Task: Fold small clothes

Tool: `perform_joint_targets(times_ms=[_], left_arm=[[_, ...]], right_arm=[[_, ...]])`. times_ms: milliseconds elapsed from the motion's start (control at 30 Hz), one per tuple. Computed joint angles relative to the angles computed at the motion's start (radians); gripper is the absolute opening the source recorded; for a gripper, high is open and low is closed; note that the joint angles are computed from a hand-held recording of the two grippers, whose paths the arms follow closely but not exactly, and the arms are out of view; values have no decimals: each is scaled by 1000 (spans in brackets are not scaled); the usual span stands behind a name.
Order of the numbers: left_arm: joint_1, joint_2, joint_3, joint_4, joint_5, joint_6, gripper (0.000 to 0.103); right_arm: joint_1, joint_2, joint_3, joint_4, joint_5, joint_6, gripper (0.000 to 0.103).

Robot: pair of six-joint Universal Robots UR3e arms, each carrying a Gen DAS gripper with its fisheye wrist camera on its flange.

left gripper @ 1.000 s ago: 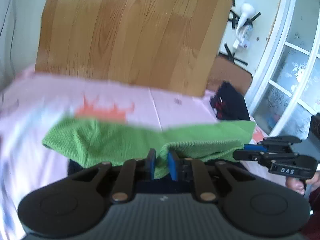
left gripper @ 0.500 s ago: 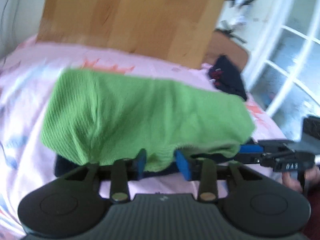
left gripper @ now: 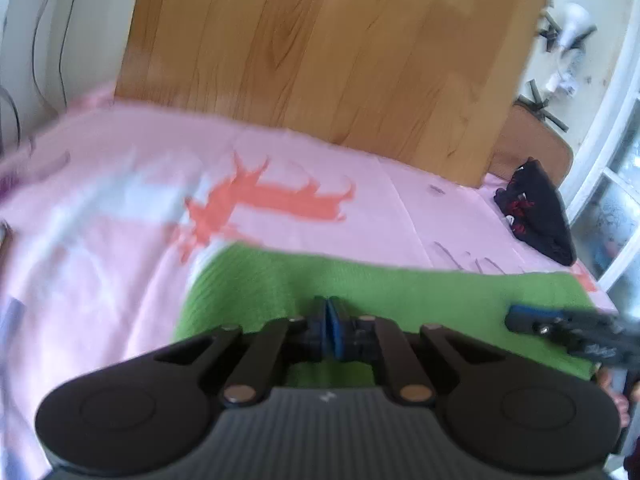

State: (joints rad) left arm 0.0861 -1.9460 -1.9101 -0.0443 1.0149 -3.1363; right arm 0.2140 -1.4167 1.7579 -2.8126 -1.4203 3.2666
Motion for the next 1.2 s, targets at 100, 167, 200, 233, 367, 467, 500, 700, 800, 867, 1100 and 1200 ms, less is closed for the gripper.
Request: perform_joint_targets(times_ms=[100, 167, 200, 233, 367, 467, 500, 700, 800, 867, 1100, 1200], left_arm=[[69, 28, -26, -57, -110, -43, 6], [75, 94, -71, -79, -113, -44, 6], [78, 121, -95, -71, -136, -37, 7], [89, 149, -127, -58, -182, -20, 9], [46, 157, -153, -20, -266, 21, 10], [-62, 87, -32, -93, -134, 10, 10], [-73, 74, -8, -114, -132, 0, 10], [-123, -21, 126, -136, -184, -54, 10], [-161, -104, 227, -183, -160, -76, 10], [-184, -158, 288, -236, -118, -94, 7], [-138, -223, 280, -194, -213, -123, 6], [-154, -216, 263, -156, -181, -116, 6]], right_arm=[[-163, -62, 173, -122, 217, 140, 4], [-212, -139, 218, -86, 266, 149, 9], [-231, -184, 243, -72, 288, 148, 15], [-251, -233, 269, -52, 325, 146, 18], [-217, -299, 329, -59, 374, 95, 27], [-154, -296, 331, 3, 244, 65, 25], [-181, -317, 344, 11, 275, 76, 25], [-475, -709, 553, 94, 485, 188, 38], [-556, -867, 577, 267, 469, 190, 45], [-571, -891, 586, 324, 460, 200, 48], [-440, -631, 577, 84, 403, 316, 48], [-416, -523, 542, 32, 418, 381, 27]])
